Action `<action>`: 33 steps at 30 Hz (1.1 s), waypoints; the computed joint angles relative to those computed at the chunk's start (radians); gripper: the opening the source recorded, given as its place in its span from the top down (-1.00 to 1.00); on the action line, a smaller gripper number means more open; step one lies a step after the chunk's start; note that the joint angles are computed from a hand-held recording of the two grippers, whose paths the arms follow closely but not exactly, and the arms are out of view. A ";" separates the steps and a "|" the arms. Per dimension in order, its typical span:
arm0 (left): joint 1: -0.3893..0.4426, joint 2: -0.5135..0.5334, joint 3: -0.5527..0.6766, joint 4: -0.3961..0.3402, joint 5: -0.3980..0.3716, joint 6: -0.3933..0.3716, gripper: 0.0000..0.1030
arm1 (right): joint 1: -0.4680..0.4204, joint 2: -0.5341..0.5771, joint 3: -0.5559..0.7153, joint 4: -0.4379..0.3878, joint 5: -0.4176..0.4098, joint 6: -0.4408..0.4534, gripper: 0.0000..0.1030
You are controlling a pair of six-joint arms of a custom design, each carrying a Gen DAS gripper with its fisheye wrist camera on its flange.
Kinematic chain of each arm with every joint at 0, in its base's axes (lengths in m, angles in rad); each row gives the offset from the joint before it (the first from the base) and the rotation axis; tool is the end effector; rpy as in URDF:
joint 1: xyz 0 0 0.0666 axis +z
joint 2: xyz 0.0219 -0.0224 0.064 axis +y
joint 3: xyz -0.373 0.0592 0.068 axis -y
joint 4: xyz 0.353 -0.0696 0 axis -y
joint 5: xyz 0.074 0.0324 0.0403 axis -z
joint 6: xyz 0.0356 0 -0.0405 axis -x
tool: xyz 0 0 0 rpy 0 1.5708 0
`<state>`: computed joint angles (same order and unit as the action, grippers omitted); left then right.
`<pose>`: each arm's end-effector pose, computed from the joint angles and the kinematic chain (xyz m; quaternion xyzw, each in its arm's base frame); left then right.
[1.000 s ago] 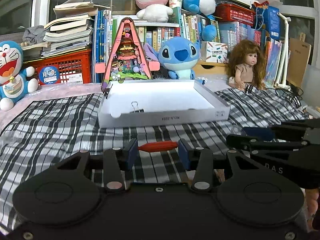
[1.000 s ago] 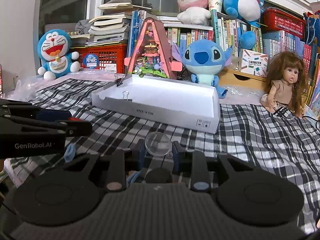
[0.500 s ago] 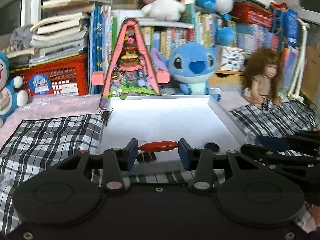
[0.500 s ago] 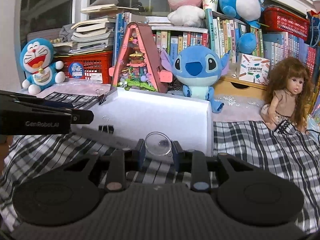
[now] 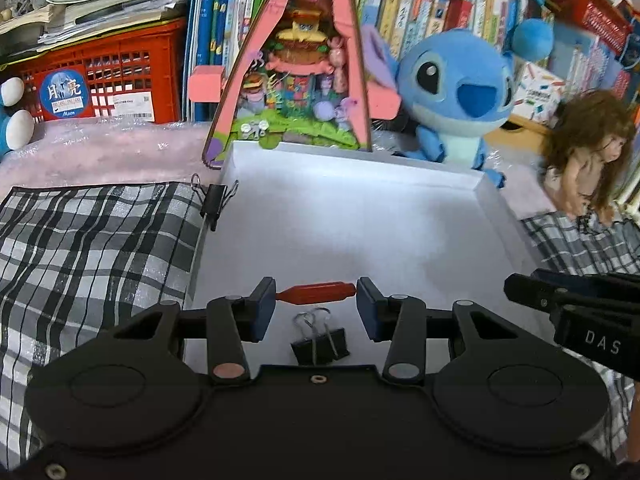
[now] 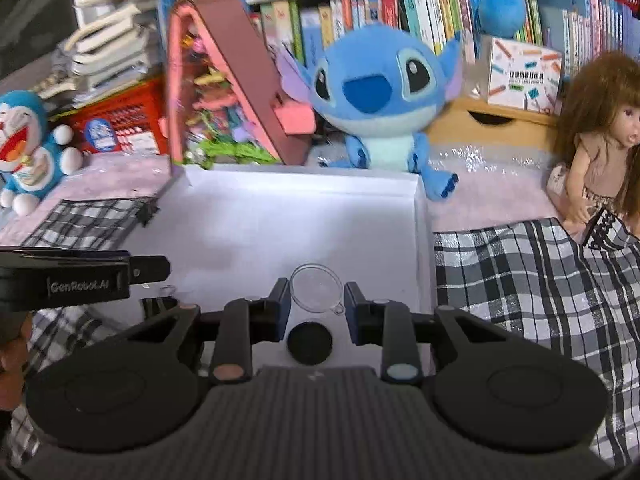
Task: Organize rigid objects
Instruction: 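Carry the screwdriver into the white box beside the clip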
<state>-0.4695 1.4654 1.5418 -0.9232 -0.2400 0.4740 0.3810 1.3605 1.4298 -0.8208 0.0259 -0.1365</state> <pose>0.4264 -0.2073 0.4542 -0.0445 0.9284 -0.0601 0.3641 0.4114 0.1634 0.4591 -0.1067 0.9110 0.0904 0.3880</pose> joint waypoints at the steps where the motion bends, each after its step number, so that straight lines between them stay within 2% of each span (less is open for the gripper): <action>1: 0.003 0.008 0.003 -0.001 0.001 -0.001 0.19 | 0.000 0.010 0.004 -0.001 0.005 0.000 0.33; 6: 0.014 0.035 0.019 -0.002 0.020 0.007 0.19 | -0.010 0.059 0.029 -0.007 0.003 -0.014 0.33; 10: 0.007 0.048 0.029 -0.013 0.027 -0.016 0.19 | -0.016 0.083 0.042 -0.015 -0.003 -0.022 0.33; 24: -0.011 0.050 0.014 -0.002 0.052 -0.042 0.19 | -0.014 0.110 0.059 -0.054 -0.034 -0.022 0.33; 33: -0.029 0.048 0.006 0.003 0.019 -0.074 0.19 | -0.002 0.108 0.051 -0.056 -0.033 -0.010 0.31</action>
